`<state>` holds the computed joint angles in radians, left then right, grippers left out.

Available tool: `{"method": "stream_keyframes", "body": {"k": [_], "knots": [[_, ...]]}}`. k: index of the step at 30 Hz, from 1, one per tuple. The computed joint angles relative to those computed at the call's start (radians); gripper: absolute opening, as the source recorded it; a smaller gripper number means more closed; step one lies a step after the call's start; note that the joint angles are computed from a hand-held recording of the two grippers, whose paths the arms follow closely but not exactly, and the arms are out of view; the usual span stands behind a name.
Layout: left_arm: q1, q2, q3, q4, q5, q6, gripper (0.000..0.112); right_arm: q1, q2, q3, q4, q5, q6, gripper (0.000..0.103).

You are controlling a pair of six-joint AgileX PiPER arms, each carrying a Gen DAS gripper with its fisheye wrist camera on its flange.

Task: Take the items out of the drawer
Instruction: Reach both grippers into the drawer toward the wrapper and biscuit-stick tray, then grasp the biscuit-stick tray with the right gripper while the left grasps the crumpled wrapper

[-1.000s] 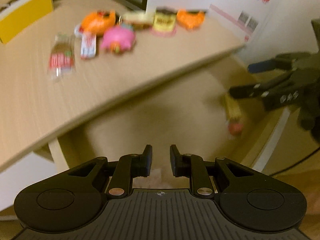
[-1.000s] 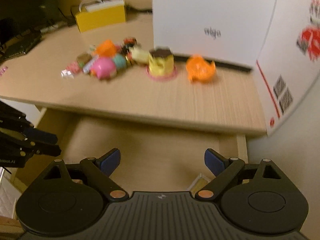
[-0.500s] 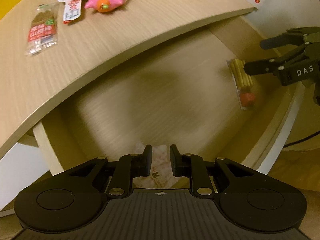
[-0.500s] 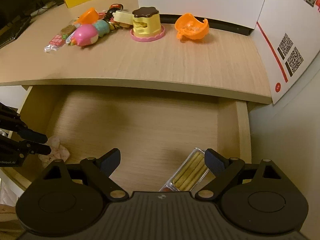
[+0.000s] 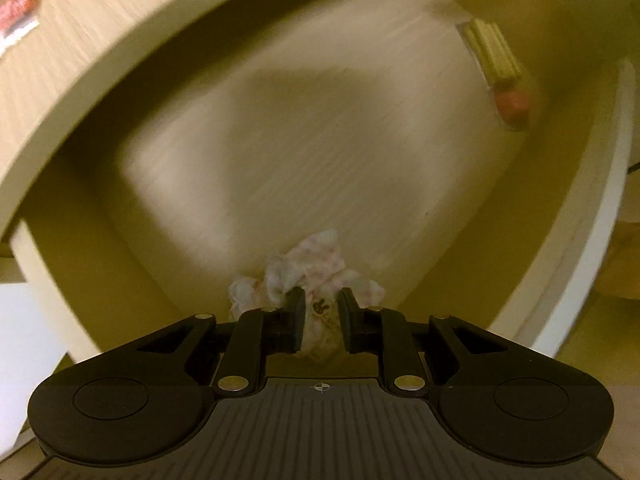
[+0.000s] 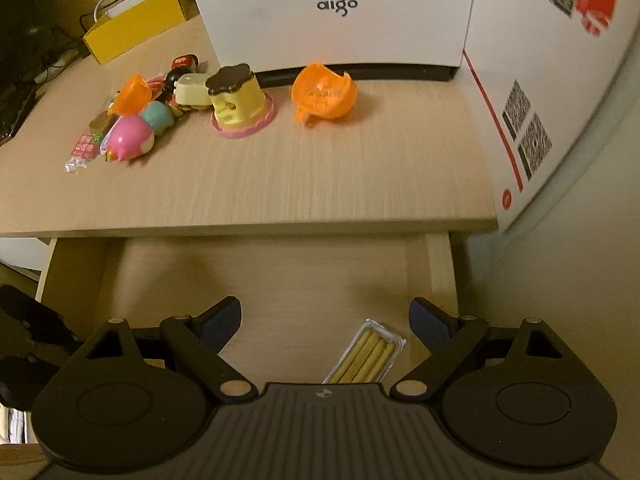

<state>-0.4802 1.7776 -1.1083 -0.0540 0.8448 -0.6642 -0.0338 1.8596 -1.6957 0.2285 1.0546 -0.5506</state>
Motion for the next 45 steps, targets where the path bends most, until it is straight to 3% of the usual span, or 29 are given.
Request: {"method": "stream_keyframes", "body": {"k": [5, 9, 13, 17, 22, 34, 39, 45], "knots": [[0.022, -0.002, 0.042, -0.036, -0.07, 0.027, 0.02, 0.041, 0.067, -0.035, -0.101, 0.097, 0.065, 0.091], [0.046, -0.044, 0.122, -0.085, -0.187, 0.028, 0.015, 0.074, 0.089, 0.027, -0.219, 0.095, 0.121, 0.063], [0.051, -0.045, 0.138, -0.083, -0.241, 0.001, 0.015, 0.112, 0.09, 0.087, -0.323, 0.048, 0.161, 0.058], [0.031, -0.047, 0.152, -0.007, -0.29, -0.145, 0.015, 0.166, 0.106, 0.096, -0.41, 0.023, 0.193, 0.059], [0.028, -0.017, 0.093, 0.148, -0.232, -0.309, 0.015, 0.238, 0.155, 0.085, -0.498, 0.017, 0.245, 0.058], [0.041, -0.046, 0.136, 0.108, -0.28, -0.387, 0.015, 0.337, 0.168, 0.096, -0.384, -0.032, 0.168, 0.056], [0.034, -0.03, 0.102, 0.121, -0.248, -0.392, 0.015, 0.319, 0.117, 0.116, -0.309, -0.069, 0.118, 0.076], [0.03, -0.015, 0.077, 0.145, -0.225, -0.367, 0.016, 0.276, 0.142, 0.067, -0.291, -0.058, 0.212, 0.08]]}}
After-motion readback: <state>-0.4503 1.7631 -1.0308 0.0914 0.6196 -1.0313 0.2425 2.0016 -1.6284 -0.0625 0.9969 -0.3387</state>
